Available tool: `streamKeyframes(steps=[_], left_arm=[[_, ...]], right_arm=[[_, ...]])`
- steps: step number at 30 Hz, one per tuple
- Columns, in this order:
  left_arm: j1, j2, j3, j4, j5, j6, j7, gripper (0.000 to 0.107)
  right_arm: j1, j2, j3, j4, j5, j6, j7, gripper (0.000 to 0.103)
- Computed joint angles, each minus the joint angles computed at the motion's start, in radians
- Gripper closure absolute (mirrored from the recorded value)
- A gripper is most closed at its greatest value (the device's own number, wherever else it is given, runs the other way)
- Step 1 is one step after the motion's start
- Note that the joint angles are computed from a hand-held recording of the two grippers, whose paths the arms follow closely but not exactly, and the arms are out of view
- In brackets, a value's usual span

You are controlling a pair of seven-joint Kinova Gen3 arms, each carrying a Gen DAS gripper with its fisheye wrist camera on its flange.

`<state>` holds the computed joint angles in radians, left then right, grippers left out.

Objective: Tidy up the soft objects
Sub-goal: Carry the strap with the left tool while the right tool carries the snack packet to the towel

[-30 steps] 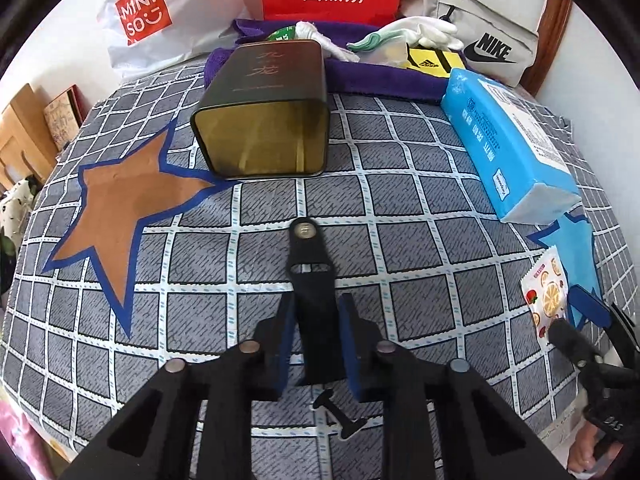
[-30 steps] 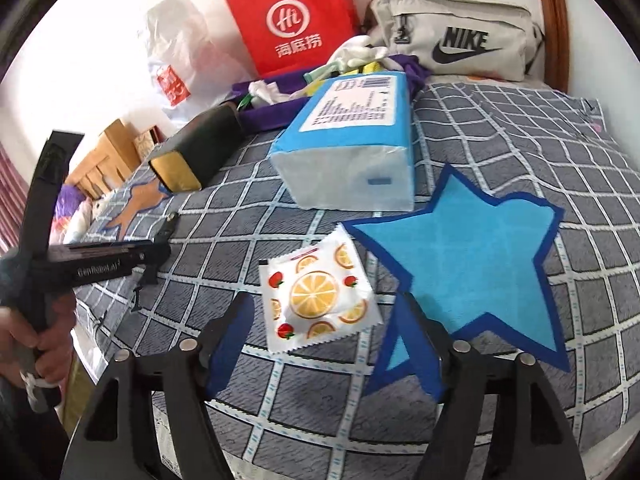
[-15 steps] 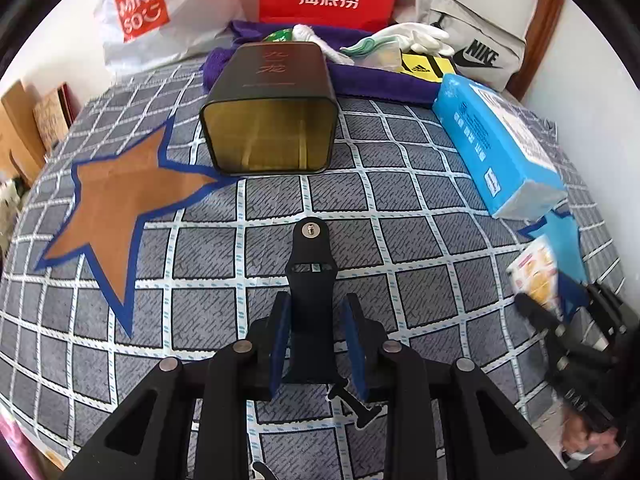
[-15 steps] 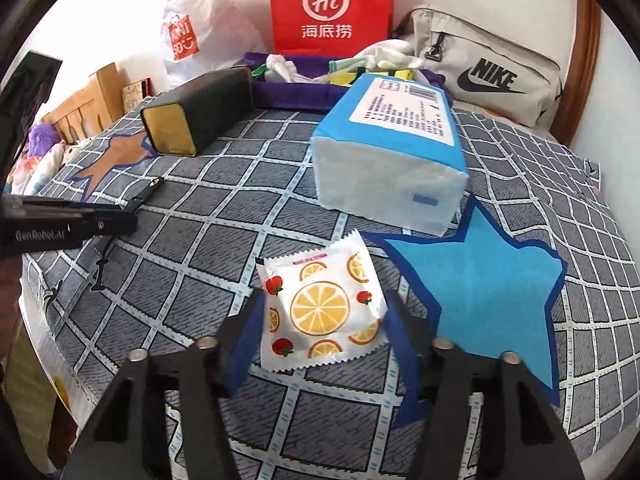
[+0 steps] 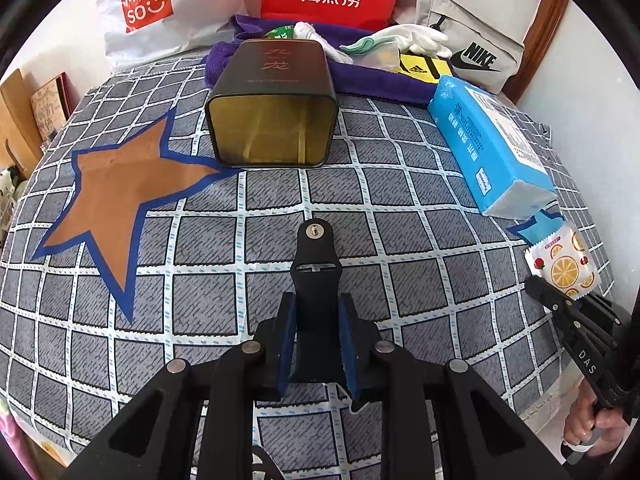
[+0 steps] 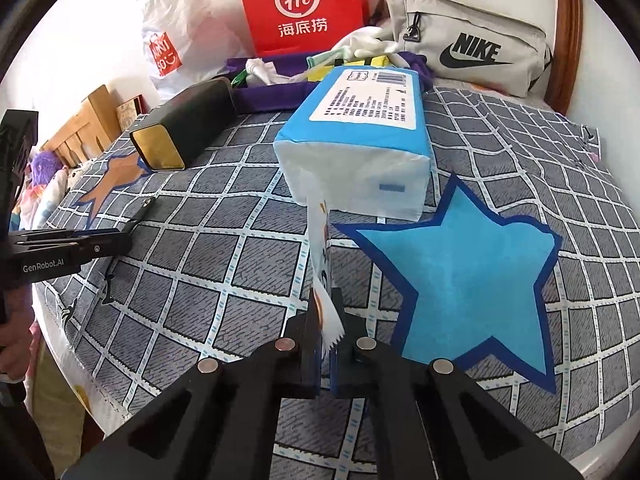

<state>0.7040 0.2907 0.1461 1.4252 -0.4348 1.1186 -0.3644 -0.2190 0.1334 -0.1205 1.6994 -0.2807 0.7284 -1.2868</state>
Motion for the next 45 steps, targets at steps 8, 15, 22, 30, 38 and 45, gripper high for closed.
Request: streamKeyframes(steps=[8,15,22,30,38,45], left_arm=[[0.002,-0.029,0.005,-0.005,-0.016,0.01,0.014,0.087],[0.009,-0.058,0.014,-0.029,-0.06,0.035,0.034,0.087],[0.007,-0.08,0.026,-0.053,-0.098,0.057,0.046,0.087],[-0.013,-0.088,0.027,-0.082,-0.115,0.057,0.033,0.087],[-0.041,-0.07,0.011,-0.136,-0.109,0.061,-0.019,0.087],[-0.08,-0.039,-0.013,-0.196,-0.072,0.059,-0.083,0.087]], right_arm=[[0.007,-0.027,0.008,-0.023,-0.011,0.038,0.0,0.1],[0.024,-0.046,0.017,-0.068,-0.053,0.089,0.021,0.1],[0.015,-0.066,0.02,-0.114,-0.044,0.103,0.014,0.1],[0.001,-0.051,0.017,-0.179,-0.02,0.114,0.008,0.1],[-0.01,0.002,0.01,-0.284,0.008,0.128,-0.005,0.1],[-0.014,0.065,0.002,-0.378,0.021,0.138,-0.019,0.1]])
